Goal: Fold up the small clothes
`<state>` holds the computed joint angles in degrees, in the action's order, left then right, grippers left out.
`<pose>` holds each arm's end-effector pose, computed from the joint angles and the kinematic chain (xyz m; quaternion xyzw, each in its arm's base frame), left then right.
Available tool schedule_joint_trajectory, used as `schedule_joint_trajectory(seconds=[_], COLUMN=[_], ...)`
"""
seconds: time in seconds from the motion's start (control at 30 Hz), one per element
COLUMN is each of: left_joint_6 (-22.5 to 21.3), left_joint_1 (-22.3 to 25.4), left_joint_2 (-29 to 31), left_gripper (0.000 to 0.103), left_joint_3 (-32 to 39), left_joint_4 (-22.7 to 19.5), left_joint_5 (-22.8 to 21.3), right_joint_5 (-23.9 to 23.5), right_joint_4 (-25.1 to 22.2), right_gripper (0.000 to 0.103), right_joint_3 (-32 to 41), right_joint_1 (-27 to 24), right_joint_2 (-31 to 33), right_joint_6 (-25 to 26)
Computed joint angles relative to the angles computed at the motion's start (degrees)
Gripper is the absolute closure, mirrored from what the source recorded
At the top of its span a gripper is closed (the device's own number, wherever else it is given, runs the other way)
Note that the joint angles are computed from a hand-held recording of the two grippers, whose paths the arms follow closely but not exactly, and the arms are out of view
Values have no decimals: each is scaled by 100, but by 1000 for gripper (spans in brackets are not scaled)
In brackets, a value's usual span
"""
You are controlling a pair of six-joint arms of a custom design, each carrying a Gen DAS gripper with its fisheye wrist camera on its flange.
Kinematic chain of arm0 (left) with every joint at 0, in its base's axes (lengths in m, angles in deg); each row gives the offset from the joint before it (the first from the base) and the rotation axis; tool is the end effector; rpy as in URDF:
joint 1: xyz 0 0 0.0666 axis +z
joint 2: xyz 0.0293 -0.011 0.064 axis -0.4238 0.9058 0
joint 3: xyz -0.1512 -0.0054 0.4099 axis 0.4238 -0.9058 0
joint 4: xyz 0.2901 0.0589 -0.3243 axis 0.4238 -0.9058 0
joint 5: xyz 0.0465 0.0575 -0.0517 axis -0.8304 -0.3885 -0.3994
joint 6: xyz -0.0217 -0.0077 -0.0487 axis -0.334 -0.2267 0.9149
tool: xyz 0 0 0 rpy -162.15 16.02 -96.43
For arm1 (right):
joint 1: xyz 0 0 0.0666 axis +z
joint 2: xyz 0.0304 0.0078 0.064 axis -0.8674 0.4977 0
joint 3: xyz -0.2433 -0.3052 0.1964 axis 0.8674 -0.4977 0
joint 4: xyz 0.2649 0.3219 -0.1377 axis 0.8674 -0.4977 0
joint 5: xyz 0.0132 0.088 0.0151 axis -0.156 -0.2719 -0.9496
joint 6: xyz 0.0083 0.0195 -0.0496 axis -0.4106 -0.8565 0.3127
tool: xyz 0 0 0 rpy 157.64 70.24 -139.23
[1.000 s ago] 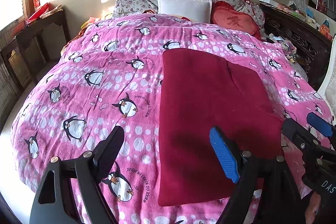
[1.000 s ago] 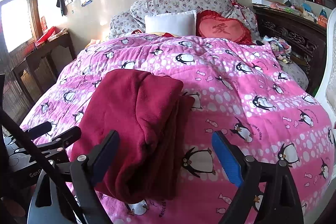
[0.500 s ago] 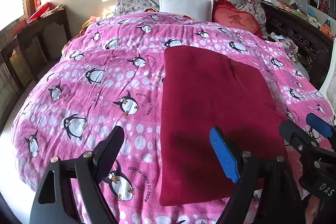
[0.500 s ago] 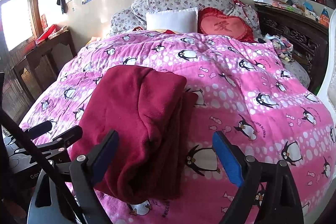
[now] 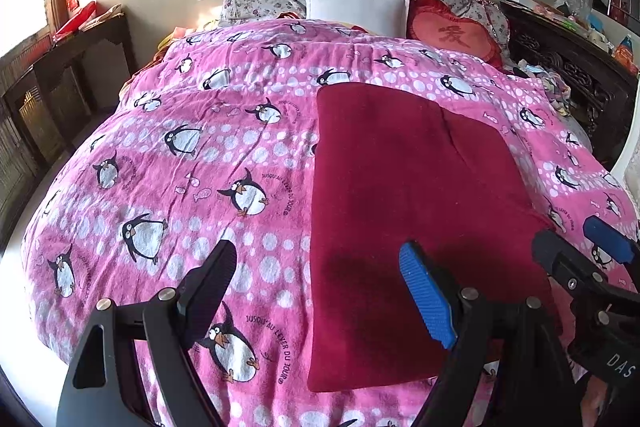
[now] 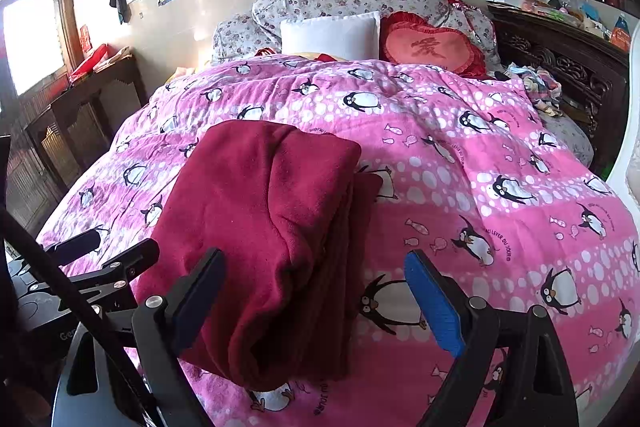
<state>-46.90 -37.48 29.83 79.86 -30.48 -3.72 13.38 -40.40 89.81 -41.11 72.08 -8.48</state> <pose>0.5994 -0.1277 0.4878 0.0096 0.9284 -0.0070 0.3713 0.5747 0.1917 0.4805 0.0014 0.9073 0.0499 0.4175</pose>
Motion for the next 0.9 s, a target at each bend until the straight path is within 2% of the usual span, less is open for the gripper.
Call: schedule_joint_trajectory(seconds=[0.9], left_joint_6=[-78], left_joint_1=[2], left_joint_2=[42], left_gripper=[20], left_joint_3=[3], left_joint_4=[1], left_joint_5=[-11], right_joint_5=[-48], right_joint_4=[-74], right_gripper=[9], right_joint_3=[50], right_joint_1=[-16], right_joint_2=[83], right_joint_6=[-66])
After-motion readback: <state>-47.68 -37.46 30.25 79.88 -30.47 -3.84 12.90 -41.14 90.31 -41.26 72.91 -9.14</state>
